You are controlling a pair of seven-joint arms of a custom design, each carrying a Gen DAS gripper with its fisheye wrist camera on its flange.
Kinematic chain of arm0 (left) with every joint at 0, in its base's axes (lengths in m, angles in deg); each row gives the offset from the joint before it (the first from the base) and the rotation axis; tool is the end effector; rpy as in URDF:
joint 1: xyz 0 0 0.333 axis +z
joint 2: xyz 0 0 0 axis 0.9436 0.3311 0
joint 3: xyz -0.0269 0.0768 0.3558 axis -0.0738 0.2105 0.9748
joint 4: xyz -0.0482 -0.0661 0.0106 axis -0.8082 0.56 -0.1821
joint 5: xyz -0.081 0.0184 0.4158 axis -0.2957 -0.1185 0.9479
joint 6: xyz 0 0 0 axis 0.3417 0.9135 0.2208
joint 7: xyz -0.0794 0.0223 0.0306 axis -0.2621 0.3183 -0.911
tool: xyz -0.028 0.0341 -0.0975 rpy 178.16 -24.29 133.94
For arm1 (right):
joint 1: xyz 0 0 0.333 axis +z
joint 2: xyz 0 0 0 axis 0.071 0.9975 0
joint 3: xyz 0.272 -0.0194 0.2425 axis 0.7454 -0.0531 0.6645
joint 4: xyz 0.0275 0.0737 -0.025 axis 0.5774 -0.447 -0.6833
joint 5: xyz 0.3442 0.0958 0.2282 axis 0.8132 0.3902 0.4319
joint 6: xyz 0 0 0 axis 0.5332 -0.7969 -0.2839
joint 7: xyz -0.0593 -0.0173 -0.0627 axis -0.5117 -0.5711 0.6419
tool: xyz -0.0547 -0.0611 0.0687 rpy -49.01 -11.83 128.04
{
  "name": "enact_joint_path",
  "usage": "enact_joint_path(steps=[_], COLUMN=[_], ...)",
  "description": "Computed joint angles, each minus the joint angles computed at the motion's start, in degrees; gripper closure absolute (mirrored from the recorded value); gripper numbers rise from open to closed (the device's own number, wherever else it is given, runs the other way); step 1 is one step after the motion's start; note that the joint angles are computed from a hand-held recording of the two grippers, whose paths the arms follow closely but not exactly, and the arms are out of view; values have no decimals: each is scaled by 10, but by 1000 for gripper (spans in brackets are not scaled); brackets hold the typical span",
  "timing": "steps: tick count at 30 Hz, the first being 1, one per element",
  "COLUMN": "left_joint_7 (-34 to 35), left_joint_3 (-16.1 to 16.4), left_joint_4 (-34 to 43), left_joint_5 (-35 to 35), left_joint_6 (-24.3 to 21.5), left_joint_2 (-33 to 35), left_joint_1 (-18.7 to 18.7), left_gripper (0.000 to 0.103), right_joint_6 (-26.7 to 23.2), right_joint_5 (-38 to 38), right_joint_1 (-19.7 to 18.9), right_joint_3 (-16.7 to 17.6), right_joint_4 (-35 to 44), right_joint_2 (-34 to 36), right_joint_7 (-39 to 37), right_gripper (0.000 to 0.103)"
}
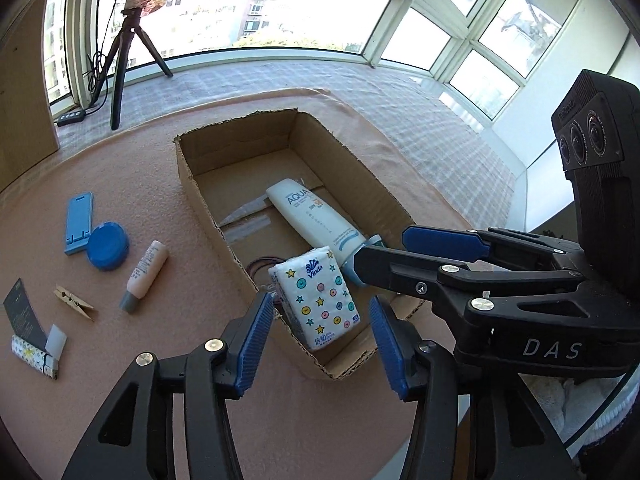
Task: Organize objects
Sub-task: 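Carry the dotted tissue pack with the right gripper into the box and release, then move the left gripper to the patterned lighter while the right gripper moves to the wooden clothespin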
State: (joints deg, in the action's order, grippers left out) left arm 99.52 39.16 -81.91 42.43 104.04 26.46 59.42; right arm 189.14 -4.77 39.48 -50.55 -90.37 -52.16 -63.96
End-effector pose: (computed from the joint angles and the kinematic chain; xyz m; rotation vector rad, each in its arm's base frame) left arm 0.6204 -0.3011 0.4793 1.2198 -2.6217 0.9644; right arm 0.3778 0.4260 0.5032 -0.8250 2.5361 -0.5142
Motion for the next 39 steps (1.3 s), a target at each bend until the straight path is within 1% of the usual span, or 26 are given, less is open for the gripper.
enact_joint_path(steps=[3, 7, 13, 17, 23, 25, 27, 28, 30, 32, 37, 39], left_joint_7=[-1, -9, -39, -71, -142, -163, -183, -189, -203, -217, -239, -251], left_joint_3=[5, 13, 31, 46, 73, 80, 85, 86, 89, 92, 93, 94], left_joint_4=[-4, -10, -17, -18, -14, -7, 5, 13, 30, 46, 80, 93], left_joint_5=[-1, 4, 30, 53, 118, 136, 153, 160, 175, 191, 219, 230], left_joint_6=[7, 13, 20, 27, 38, 41, 39, 37, 29, 24, 16, 10], left_joint_2=[-5, -12, -15, -9, 7, 17, 29, 36, 52, 67, 95, 106], left_joint_1=[5, 13, 29, 45, 70, 79, 86, 91, 96, 99, 102, 99], left_gripper=[49, 49, 49, 49, 49, 51, 56, 58, 65, 69, 71, 74], right_joint_6=[-2, 15, 35, 55, 89, 101, 113, 120, 136, 150, 173, 177], right_joint_5=[-1, -6, -19, -30, -33, -34, -33, -33, -29, -19, 7, 17], right_joint_1=[0, -1, -1, -2, -3, -2, -2, -2, -3, -5, -6, -5], right_joint_3=[-1, -4, -10, -16, -29, -35, -41, -44, -51, -57, -72, -77], right_joint_4=[7, 8, 23, 32, 64, 77, 89, 95, 107, 120, 153, 162], right_joint_2=[6, 12, 29, 41, 77, 92, 106, 113, 127, 142, 179, 190], right_joint_7=[-4, 0, -2, -3, -43, -57, -70, -76, -93, -114, -162, -177], right_gripper=[52, 52, 52, 52, 52, 52, 52, 53, 56, 60, 63, 65])
